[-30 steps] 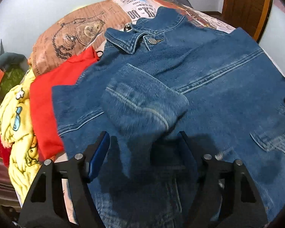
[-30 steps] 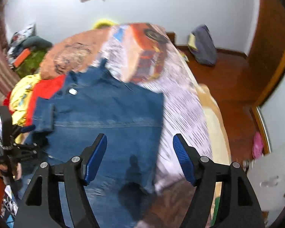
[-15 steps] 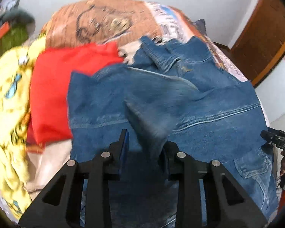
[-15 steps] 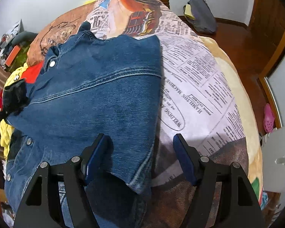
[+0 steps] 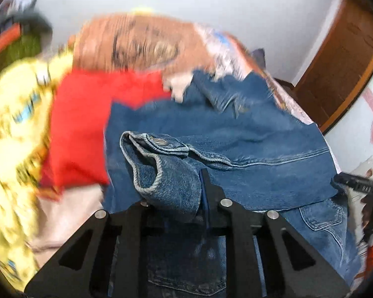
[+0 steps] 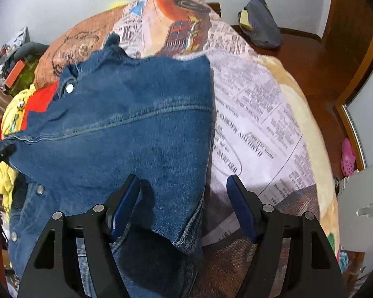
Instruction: Fold large clothes
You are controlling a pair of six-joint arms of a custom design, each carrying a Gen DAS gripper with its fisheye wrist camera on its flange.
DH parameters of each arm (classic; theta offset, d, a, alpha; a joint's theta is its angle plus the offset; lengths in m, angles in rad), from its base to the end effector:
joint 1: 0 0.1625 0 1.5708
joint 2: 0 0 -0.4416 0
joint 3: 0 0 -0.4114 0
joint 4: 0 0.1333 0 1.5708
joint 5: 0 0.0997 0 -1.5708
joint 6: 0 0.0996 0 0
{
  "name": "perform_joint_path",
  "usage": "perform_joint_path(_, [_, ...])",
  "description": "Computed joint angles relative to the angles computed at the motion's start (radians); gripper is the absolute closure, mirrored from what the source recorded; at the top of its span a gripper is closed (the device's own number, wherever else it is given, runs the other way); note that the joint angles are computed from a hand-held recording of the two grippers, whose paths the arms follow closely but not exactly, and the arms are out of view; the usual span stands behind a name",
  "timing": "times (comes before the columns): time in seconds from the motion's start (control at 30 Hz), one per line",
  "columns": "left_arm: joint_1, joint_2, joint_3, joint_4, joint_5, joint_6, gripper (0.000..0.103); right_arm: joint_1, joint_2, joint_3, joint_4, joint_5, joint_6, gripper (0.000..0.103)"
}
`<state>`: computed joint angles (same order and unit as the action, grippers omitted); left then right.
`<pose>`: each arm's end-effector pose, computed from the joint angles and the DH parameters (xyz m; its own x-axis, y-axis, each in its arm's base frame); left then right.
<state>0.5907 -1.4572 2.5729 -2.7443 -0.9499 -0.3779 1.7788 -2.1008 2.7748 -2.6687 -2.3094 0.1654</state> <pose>-0.1718 -0.3455 0.1566 -0.7529 0.4053 -0.5185 0.5932 0.7591 -0.2680 0.1101 -0.2010 0.2606 -0.8010 0.2635 0.5376 -0.0571 0.8602 -0.5067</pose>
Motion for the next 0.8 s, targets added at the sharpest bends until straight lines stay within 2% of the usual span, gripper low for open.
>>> perform_joint_path(0.1, [-0.028,-0.016,0.0,0.029,0.041,0.023,0.084,0.023,0.012,-0.009,0.003,-0.016,0.013,0.034])
perform_joint_path(0.23, [0.038,0.016,-0.019,0.13,0.019,-0.001,0.08,0.008,0.046,-0.002,-0.005,-0.013,0.016,0.034])
perform_joint_path(0.33, [0.091,0.034,-0.013,0.16,-0.008,-0.011,0.07,-0.018,0.063,0.008,-0.007,0.007,0.01,0.034])
perform_joint_path(0.4, [0.096,0.022,0.008,0.155,0.0,-0.014,0.059,-0.022,0.079,0.019,-0.033,0.003,-0.003,0.032])
perform_joint_path(0.43, [0.097,0.007,0.012,0.168,0.005,-0.019,0.057,-0.016,0.082,0.02,-0.034,-0.002,-0.008,0.032])
perform_joint_path(0.47, [0.098,-0.007,0.012,0.184,0.001,-0.023,0.055,-0.012,0.079,0.017,-0.02,-0.006,-0.009,0.032])
perform_joint_path(0.57, [0.093,-0.066,0.003,0.285,0.017,-0.044,0.034,-0.012,0.061,-0.002,0.038,0.0,0.009,0.032])
perform_joint_path(0.6, [0.089,-0.087,0.001,0.31,0.019,-0.043,0.031,-0.012,0.051,-0.008,0.052,0.004,0.012,0.032])
perform_joint_path(0.67, [0.085,-0.129,-0.006,0.354,0.011,-0.033,0.031,-0.002,0.041,-0.015,0.057,0.0,0.012,0.032])
perform_joint_path(0.8, [0.082,-0.186,-0.039,0.428,0.072,-0.01,0.031,0.007,0.027,-0.03,0.033,0.001,-0.007,0.032])
